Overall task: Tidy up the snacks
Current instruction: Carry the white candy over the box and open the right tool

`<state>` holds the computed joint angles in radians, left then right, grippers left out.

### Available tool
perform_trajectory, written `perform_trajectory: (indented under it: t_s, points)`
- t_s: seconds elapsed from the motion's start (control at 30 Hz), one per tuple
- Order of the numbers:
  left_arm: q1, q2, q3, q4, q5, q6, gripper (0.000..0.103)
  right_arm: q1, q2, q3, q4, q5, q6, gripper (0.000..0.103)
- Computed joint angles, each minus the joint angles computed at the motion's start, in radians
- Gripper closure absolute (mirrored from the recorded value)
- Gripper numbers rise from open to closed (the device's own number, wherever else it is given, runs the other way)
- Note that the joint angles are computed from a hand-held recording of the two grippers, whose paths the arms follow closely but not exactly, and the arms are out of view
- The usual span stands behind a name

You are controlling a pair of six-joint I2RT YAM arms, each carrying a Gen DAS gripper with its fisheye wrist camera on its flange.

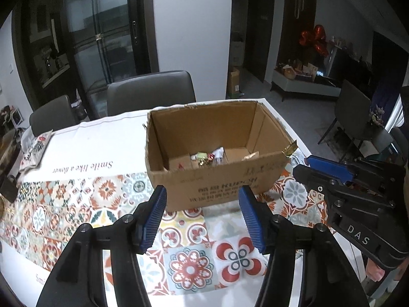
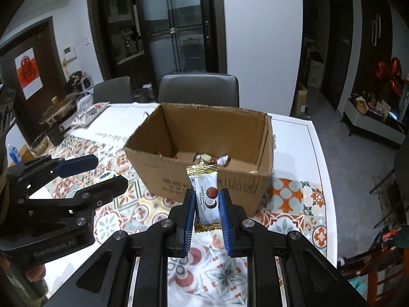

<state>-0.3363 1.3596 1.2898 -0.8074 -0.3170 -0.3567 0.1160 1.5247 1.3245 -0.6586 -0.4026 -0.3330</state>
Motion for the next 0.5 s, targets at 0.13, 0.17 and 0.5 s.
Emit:
perform_trajectory:
  t_s: [0.13,0.17,0.5]
  points:
    - [0.043,0.050,0.080,-0.035,0.031,0.047,0.044,0.022,0.050,0.092,-0.041,0.029,0.033,0.083]
    - [0.055,0.067,0.104,-0.046,0.038,0.061,0.044,0.025,0.061,0.111,-0.047,0.036,0.038,0.083]
    - [0.146,0.193,0.262,-0.100,0.093,0.143,0.043,0.063,0.260,0.389,-0.176,0.106,0.085,0.083]
